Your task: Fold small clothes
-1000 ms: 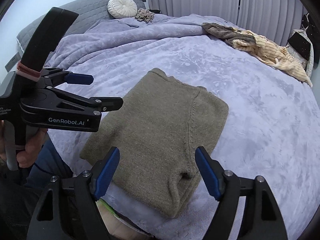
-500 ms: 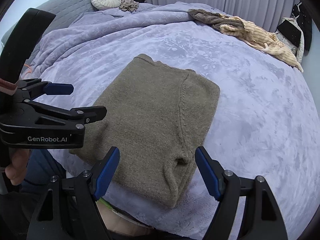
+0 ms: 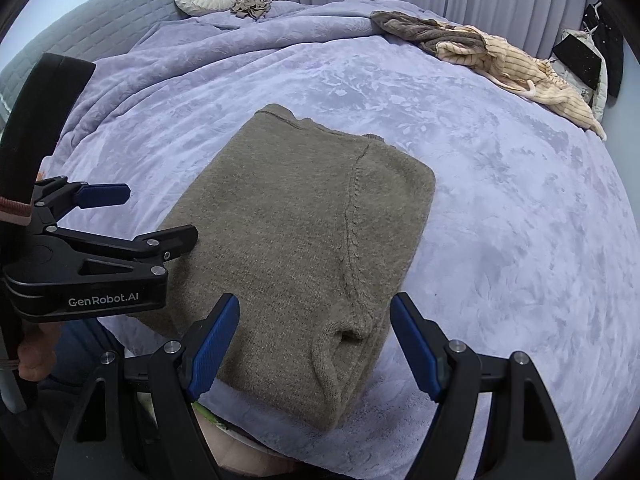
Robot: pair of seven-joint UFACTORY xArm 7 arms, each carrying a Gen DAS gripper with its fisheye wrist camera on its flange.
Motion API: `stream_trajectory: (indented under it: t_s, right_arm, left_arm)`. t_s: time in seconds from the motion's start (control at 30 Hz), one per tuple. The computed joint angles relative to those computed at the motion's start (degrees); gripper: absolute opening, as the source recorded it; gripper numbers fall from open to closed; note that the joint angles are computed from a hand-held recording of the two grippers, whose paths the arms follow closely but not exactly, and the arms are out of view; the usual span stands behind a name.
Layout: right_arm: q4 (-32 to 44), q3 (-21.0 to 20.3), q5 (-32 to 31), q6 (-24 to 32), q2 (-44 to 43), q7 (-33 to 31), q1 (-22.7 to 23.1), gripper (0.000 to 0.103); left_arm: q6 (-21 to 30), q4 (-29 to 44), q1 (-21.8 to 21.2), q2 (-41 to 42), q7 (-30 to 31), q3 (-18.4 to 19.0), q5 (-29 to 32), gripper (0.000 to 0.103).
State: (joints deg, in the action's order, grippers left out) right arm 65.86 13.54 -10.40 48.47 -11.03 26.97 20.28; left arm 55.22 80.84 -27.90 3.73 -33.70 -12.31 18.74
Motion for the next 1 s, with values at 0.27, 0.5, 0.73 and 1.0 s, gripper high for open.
stream_trajectory:
  t_s: [0.27, 0.5, 0.73, 1.0]
  right_arm:
    - [3.6, -0.5, -0.2, 2.2, 3.1, -1.0, 0.0, 0.080]
    - [7.1, -0.9, -1.0, 4.3, 5.7, -1.2, 0.5, 0.080]
    - [10.1, -1.1, -2.0, 7.0, 7.7, -0.6, 1.2, 0.080]
    - [12.6, -1.3, -3.3, 9.7, 9.6, -0.1, 2.2, 0.080]
  left_arm:
    - [0.9, 2.0, 0.0, 1.4, 1.7, 0.3, -0.4, 0.090]
    - [0.2, 3.1, 0.4, 2.5, 2.8, 0.9, -2.1, 0.090]
    - [-1.0, 3.1, 1.0, 2.8, 4.5, 1.3, -4.0, 0.090]
    - [-2.6, 2.0, 1.9, 2.4, 6.3, 1.5, -6.8, 0.090]
